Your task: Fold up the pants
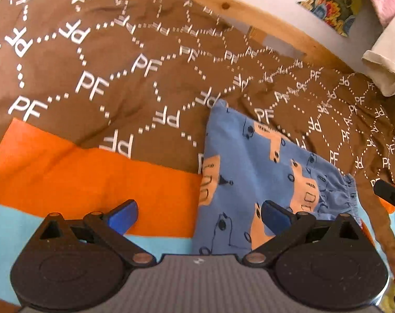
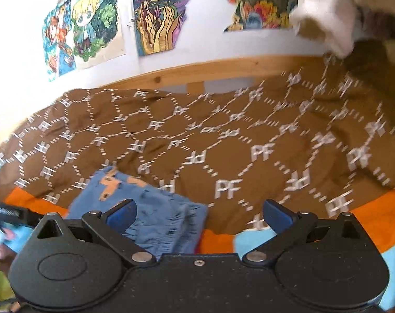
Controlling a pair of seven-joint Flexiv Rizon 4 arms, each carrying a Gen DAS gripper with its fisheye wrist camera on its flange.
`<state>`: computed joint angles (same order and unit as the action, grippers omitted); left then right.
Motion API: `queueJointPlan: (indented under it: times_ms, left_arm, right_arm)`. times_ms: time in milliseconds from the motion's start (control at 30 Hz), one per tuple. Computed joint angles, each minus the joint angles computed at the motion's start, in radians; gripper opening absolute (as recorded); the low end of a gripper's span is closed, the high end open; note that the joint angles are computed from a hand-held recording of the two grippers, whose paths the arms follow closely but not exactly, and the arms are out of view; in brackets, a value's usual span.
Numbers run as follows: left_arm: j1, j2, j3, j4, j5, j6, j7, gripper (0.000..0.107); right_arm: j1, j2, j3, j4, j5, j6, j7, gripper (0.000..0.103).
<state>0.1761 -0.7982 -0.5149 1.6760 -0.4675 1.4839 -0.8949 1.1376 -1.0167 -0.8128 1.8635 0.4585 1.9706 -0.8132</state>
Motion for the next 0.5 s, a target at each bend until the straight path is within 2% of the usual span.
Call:
queueJointPlan:
  times_ms: [100, 200, 333, 400, 500]
  left_arm:
    - [0.035, -0.025, -0.058, 0.002, 0.005, 0.016, 0.034, 0.103]
    - [0.071, -0.055, -0.117, 0.002, 0.020, 0.033, 0.074, 0.103]
    - [0.100, -0.087, -0.155, 0.004, 0.080, 0.064, 0.123, 0.103]
    - [0.128, -0.100, -0.192, 0.009, 0.095, 0.060, 0.132, 0.103]
    - [0.187, -0.124, -0.269, 0.017, 0.100, 0.030, 0.148, 0.103]
  right_arm:
    - [-0.161, 0.053, 0.181, -0.044, -0.079, 0.094, -0.033, 0.102]
    - [-0.340, 0.081, 0.360, -0.091, -0.208, 0.150, -0.073, 0.102]
    - [-0.542, 0.078, 0.557, -0.155, -0.359, 0.152, -0.091, 0.102]
    - [-0.674, 0.070, 0.700, -0.183, -0.465, 0.152, -0.077, 0.102]
    - [-0.767, 0.049, 0.816, -0.200, -0.543, 0.183, -0.082, 0.102]
